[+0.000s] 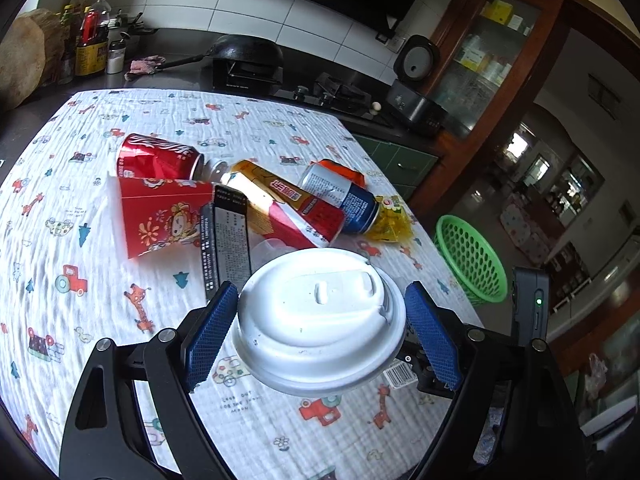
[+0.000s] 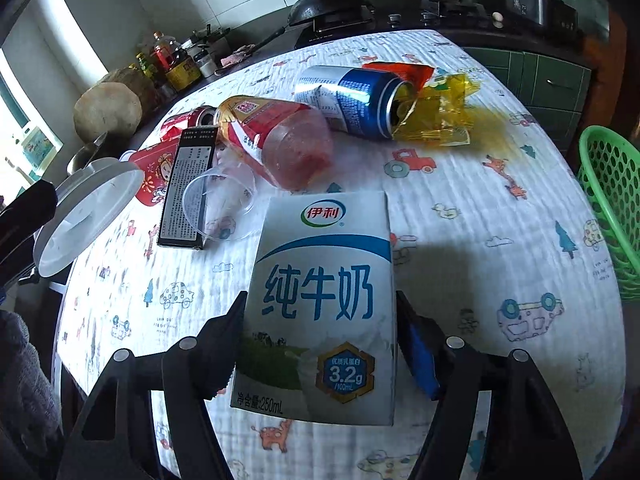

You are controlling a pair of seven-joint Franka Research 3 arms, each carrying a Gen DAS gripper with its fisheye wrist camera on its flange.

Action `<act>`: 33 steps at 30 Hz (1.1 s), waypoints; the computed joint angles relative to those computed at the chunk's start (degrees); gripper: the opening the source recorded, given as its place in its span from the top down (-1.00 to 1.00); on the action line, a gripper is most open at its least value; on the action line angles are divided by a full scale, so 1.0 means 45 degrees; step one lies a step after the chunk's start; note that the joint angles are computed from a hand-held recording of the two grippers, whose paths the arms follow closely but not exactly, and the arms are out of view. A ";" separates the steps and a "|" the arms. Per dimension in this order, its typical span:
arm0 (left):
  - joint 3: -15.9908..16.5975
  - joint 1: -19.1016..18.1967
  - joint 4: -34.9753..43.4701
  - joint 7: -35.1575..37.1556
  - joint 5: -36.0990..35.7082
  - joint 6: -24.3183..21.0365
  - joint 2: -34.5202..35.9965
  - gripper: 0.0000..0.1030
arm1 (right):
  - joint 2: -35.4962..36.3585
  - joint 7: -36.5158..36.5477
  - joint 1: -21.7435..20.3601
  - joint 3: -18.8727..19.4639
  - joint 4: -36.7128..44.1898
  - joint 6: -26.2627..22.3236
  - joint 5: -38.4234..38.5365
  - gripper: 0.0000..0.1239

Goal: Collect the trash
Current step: 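Carry the lid and milk carton to the green basket and release both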

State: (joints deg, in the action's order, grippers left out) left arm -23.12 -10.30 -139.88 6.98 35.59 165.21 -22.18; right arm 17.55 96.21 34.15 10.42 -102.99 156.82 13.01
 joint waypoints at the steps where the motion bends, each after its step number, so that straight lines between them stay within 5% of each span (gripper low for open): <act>1: -0.0080 0.0021 0.0287 0.0049 0.0059 -0.0023 0.0272 -0.63 | -0.0215 -0.0282 -0.0232 0.0100 -0.0280 0.0138 0.0332 -0.06; 11: 0.0133 -0.0795 0.3293 0.0304 0.1034 -0.0586 0.3153 -0.63 | -0.1731 -0.3164 -0.1811 0.0382 -0.1941 0.0761 0.3728 -0.05; 16: 0.0649 -0.1627 0.4649 0.0813 0.1085 -0.0822 0.4374 -0.63 | -0.1934 -0.2596 -0.2175 -0.0494 -0.2028 0.1399 0.3058 -0.06; 21: 0.1105 -0.2350 0.6087 0.1765 0.0739 -0.1162 0.5572 -0.63 | -0.1131 -0.0019 -0.2529 -0.1952 -0.1147 0.1395 0.0059 -0.06; 33: 0.1667 -0.3589 1.0388 0.5136 -0.1364 -0.2510 0.8903 -0.63 | 0.2040 0.0140 -0.4223 -0.2067 0.2248 -0.0557 -0.0496 -0.08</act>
